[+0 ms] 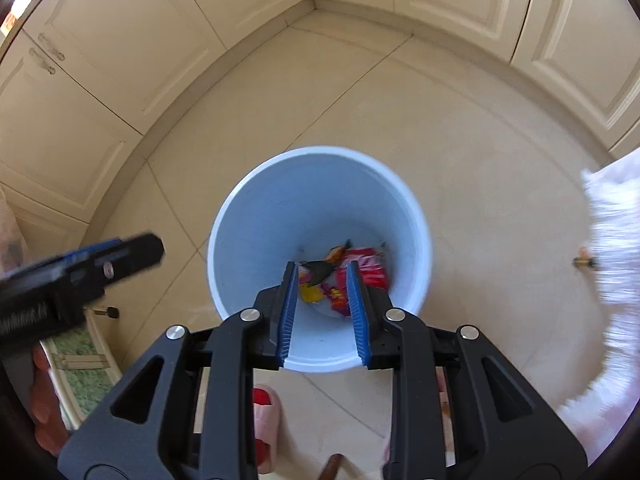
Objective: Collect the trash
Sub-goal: 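Swing both open tools back over the table toward the dark wrapper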
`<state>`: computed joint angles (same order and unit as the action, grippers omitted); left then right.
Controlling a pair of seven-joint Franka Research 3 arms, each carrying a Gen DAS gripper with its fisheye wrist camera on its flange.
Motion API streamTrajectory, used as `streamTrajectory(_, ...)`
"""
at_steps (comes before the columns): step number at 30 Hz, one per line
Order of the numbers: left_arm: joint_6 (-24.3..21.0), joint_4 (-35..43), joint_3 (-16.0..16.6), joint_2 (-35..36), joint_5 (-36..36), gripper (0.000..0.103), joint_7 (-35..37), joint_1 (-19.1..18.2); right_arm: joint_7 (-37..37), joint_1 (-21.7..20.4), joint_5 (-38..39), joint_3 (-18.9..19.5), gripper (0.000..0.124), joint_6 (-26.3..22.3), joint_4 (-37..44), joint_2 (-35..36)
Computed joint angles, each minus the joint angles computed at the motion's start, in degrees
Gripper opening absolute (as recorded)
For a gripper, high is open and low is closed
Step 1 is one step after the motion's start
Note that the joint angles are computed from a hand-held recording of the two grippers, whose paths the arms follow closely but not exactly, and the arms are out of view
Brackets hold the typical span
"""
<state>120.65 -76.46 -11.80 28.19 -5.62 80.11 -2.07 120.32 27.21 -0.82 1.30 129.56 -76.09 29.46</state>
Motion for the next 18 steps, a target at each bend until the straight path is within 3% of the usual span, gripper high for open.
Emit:
streamTrajectory(4,3.6,-5.1,-0.5,-5.0,-1.9,0.060,1.2,1.1,3.1,2.8,-7.4,-2.0,0.027,-1.2,-3.7,-5.9)
streamTrajectory(8,9.6,-12.9,-0.9,-14.1,-5.8,0.060,3.7,1.9,8.5,4.0,-14.5,-1.5,0.028,-1.9,-9.1,-14.7)
streamTrajectory(9,10.6,-14.0,-0.7,-15.9,-6.1,0.060,4.0,1.6,10.2,4.2,-17.0,-1.2,0.030,-2.3,-10.2,-17.0)
streamTrajectory(11,14.0,-17.4,-0.6,-21.2,-8.1,0.060,6.3,1.0,13.1,4.1,-21.1,-0.1,0.048,-2.2,-12.6,-21.6)
streamTrajectory(18,17.6,-23.0,1.4,-34.5,-16.4,0.063,13.1,-4.4,21.2,1.5,-34.9,5.9,0.055,-7.7,-17.9,-37.2)
